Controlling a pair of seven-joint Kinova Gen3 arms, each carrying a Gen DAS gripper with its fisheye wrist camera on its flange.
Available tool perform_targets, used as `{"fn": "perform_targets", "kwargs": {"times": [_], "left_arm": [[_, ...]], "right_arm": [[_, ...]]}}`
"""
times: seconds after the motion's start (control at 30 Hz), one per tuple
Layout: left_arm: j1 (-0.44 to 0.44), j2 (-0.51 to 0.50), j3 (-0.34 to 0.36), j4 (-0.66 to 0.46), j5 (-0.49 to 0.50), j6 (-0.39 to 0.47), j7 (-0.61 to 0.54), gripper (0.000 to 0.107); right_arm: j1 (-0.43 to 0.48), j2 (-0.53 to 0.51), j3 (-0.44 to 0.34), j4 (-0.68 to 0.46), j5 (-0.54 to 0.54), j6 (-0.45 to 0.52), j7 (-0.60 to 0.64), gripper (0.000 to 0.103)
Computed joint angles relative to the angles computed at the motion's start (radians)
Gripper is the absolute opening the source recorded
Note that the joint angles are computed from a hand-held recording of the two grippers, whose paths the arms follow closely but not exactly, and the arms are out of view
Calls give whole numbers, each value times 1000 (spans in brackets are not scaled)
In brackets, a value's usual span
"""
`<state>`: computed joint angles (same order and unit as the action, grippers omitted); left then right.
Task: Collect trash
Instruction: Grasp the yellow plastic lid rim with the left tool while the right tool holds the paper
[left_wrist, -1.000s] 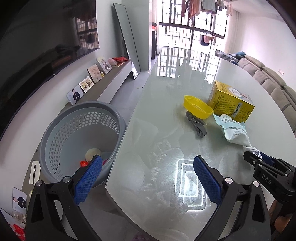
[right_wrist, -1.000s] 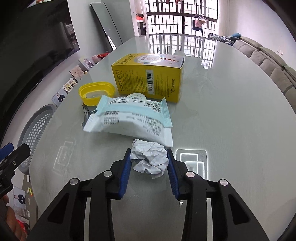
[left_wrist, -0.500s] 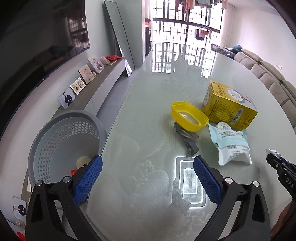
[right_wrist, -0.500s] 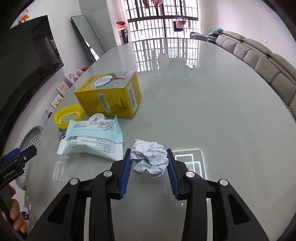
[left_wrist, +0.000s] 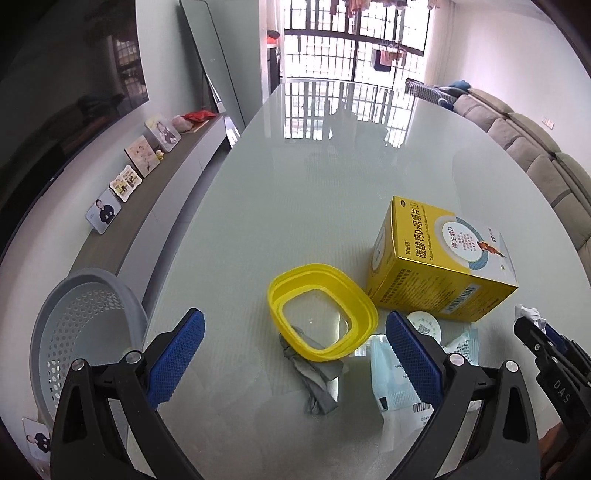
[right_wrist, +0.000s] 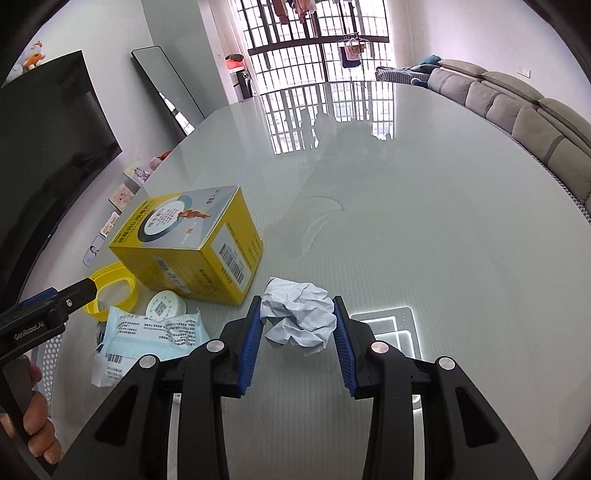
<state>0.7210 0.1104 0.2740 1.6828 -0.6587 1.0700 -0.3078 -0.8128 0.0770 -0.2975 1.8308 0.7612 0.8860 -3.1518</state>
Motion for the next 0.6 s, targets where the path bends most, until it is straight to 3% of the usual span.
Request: {"fn": "perform_targets", "kwargs": {"times": [0.33, 0.6], "left_arm": [[1, 81, -39, -56, 71, 3, -79, 97], [15, 106, -71, -58, 60, -1, -76, 96]], "right_arm": [[58, -28, 16, 70, -36, -126, 28, 36], [95, -43, 12, 97, -78, -207, 67, 36]]}}
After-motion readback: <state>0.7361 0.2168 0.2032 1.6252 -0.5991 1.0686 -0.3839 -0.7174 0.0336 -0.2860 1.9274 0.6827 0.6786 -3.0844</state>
